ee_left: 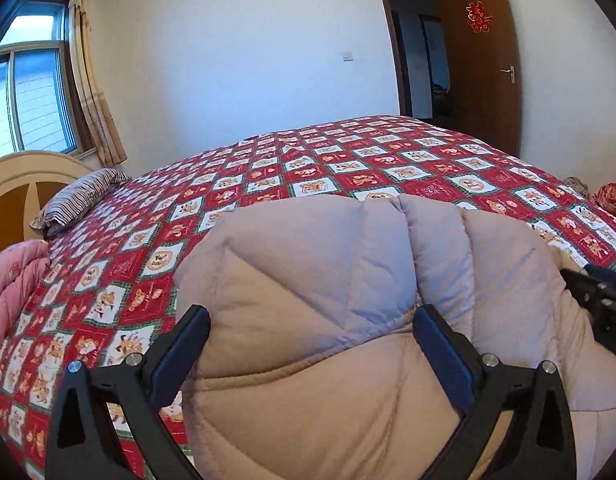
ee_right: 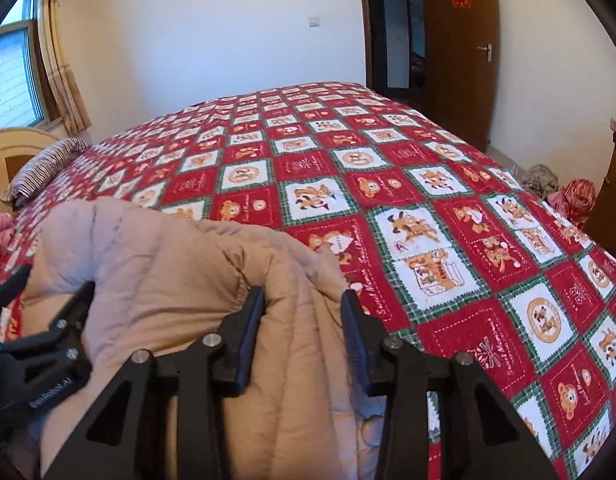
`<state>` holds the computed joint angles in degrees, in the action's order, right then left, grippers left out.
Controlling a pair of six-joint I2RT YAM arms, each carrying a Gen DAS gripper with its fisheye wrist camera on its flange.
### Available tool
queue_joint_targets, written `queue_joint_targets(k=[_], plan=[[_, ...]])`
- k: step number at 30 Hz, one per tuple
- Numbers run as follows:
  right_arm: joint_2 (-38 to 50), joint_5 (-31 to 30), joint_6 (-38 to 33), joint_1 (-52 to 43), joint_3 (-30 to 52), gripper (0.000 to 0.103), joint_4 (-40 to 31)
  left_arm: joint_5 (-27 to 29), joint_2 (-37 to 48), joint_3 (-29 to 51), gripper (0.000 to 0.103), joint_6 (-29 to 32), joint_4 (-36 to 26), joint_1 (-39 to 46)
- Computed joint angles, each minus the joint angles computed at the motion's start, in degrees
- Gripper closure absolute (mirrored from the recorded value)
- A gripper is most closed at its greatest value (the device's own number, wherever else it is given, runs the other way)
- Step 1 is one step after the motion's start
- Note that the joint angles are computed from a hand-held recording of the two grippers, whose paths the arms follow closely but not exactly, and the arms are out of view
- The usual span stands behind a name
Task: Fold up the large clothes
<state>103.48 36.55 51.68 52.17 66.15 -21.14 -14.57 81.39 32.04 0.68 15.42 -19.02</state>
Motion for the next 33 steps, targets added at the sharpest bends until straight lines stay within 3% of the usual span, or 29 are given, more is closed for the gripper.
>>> queue_joint_targets(k=[8, 33], plan=[[1.9, -4.71, 0.06, -3.0, -2.7, 0.062, 5.29, 4.65, 5.84, 3.81, 0.001, -1.71, -2.24, 1.78], [6.22, -10.37, 0.06, -5.85, -2.12, 0.056, 7.36, 3.66, 12.54, 7.97, 0.001, -2.61, -3.6, 1.22]])
